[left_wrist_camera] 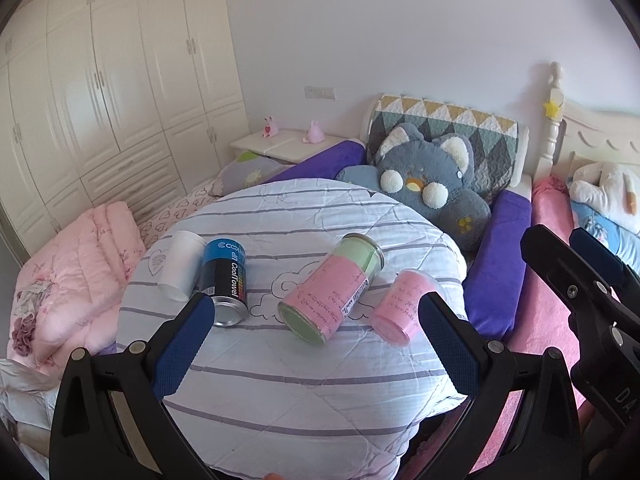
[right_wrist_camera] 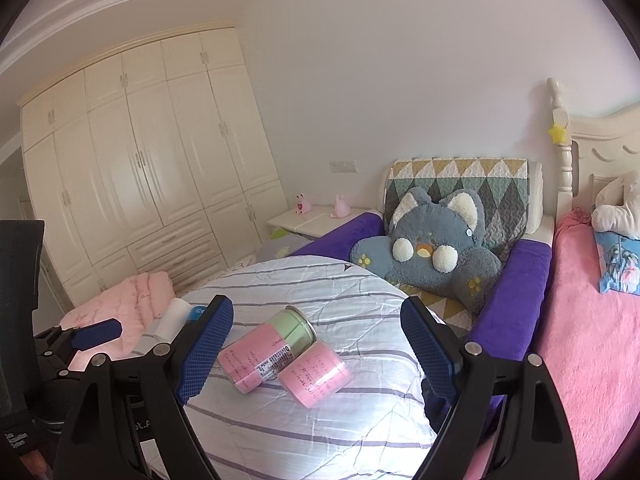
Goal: Flip cup upright
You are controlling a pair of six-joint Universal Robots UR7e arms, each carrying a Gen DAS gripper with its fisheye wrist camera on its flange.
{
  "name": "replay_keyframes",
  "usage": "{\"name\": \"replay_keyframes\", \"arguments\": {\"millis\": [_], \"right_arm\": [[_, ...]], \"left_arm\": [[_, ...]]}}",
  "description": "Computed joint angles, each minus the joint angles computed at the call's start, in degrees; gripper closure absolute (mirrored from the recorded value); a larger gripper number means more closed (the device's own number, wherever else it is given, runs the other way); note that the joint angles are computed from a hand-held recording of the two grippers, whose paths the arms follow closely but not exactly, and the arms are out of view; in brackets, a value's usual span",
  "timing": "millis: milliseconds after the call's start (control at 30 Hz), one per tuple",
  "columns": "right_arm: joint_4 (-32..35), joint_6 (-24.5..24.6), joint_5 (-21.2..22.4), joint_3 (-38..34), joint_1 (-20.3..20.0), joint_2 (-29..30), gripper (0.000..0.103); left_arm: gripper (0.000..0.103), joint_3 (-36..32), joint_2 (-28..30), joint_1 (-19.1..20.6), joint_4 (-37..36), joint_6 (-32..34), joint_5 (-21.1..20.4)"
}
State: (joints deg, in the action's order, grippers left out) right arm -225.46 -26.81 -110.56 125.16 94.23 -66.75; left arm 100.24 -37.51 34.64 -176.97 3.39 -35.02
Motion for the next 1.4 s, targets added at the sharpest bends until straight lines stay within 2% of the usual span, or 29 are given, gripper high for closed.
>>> {"name": "replay_keyframes", "arguments": {"millis": [167,533,633,967,1233,1400], "right_arm": [[1.33,0.38,0.28,-0.33,-0.38,-0.10,0.016],[2.36,0.68,0.93,-0.69,-0.74,0.22,0.016],[4.46,1.12,1.35,-1.23,-1.01,0.06,0.016],[12.14,2.71,0.55,-5.14,-1.41,2.24,0.016],[21.13,5.70,3.20,-6.39,-2.42,1.64,0.016],[23.29,6.85,3.23,-6.75,-3.14,1.34,0.016]], "left_arm": [[0.000,-0.35,-0.53,0.21,3.95,-3.38,-0.37],[0.000,0.54,-0.68,0.08,3.72,-5.44,2.72],[0.000,1.44,-1.20,0.05,4.08,-6.28,3.43],[0.000,1.50,-3.53,1.37,12.18,-13.62,4.69],[0.000,0.39,-3.18,2.30,14.17,-14.38,4.73],[0.000,-1.29,-1.88,2.71,15.46,-13.74,3.54]]}}
